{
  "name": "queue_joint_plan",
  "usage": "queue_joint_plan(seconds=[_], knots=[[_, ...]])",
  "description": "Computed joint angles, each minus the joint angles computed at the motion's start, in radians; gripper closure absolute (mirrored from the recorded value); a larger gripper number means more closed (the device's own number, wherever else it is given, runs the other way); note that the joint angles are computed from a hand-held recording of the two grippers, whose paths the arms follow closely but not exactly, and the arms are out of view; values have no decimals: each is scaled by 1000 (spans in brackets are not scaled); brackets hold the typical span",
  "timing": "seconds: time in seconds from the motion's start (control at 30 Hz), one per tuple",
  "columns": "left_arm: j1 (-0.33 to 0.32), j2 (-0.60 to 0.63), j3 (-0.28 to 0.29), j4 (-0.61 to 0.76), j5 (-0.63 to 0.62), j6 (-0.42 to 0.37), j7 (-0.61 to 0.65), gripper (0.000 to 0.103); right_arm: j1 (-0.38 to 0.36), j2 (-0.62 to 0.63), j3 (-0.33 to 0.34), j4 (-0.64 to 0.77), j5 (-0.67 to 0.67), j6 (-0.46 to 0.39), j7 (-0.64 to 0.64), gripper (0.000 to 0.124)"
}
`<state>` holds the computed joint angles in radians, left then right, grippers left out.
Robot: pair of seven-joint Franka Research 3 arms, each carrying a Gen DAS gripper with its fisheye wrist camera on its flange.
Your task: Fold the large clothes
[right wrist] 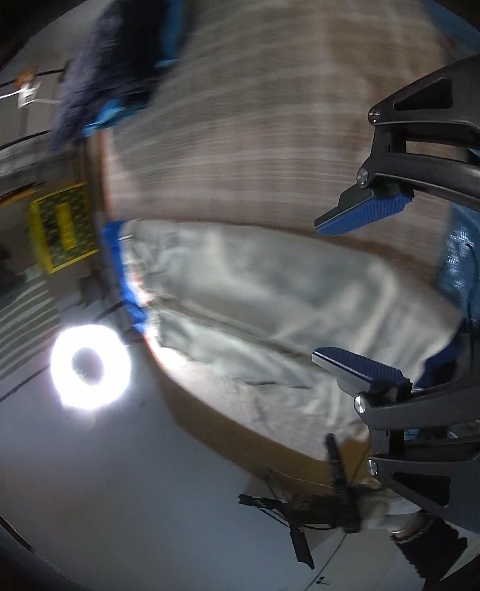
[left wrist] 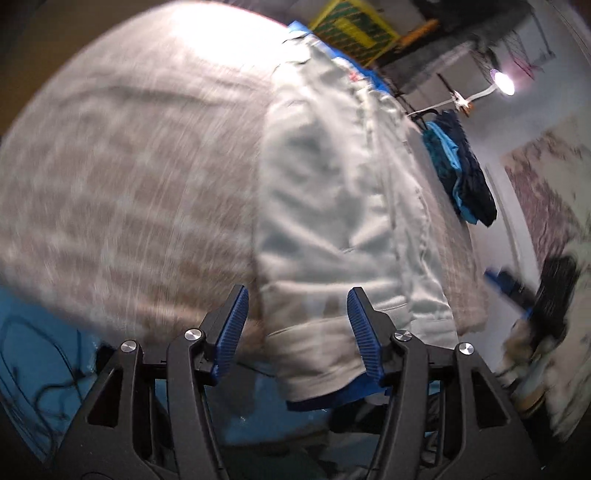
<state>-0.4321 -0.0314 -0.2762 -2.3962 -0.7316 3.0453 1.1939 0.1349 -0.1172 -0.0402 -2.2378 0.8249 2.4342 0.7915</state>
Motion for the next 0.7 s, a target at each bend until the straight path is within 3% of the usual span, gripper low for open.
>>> queue_joint_plan(seconds=[0.1, 0.23, 0.3, 0.33, 0.4, 0.47, 0.6, 0.7], knots=[[-17, 17, -2, 12, -230, -14, 160, 46, -5, 8, 2, -45, -34, -13, 22, 57], [-11, 31, -29, 22, -327, -25, 242, 46, -13, 34, -8, -58, -4, -82, -3, 57], [-8, 37, -39, 35, -431, -33, 323, 46, -19, 55, -7, -52, -3, -119, -2, 63], [-7, 38, -44, 39, -461, -38, 351, 48, -22, 60, -5, -54, -2, -135, 0, 65], [-4, 37, -48, 52, -521, -72, 416, 60, -32, 93, -8, -32, 19, -212, -5, 77], [-8, 37, -54, 47, -488, -58, 387, 60, -44, 100, -7, -28, 33, -263, -16, 78], [-10, 37, -57, 57, -626, -63, 469, 59, -59, 96, -7, -32, 55, -309, -46, 67], [-9, 39, -56, 56, -568, -67, 430, 59, -66, 121, -4, -20, 70, -345, -43, 68]])
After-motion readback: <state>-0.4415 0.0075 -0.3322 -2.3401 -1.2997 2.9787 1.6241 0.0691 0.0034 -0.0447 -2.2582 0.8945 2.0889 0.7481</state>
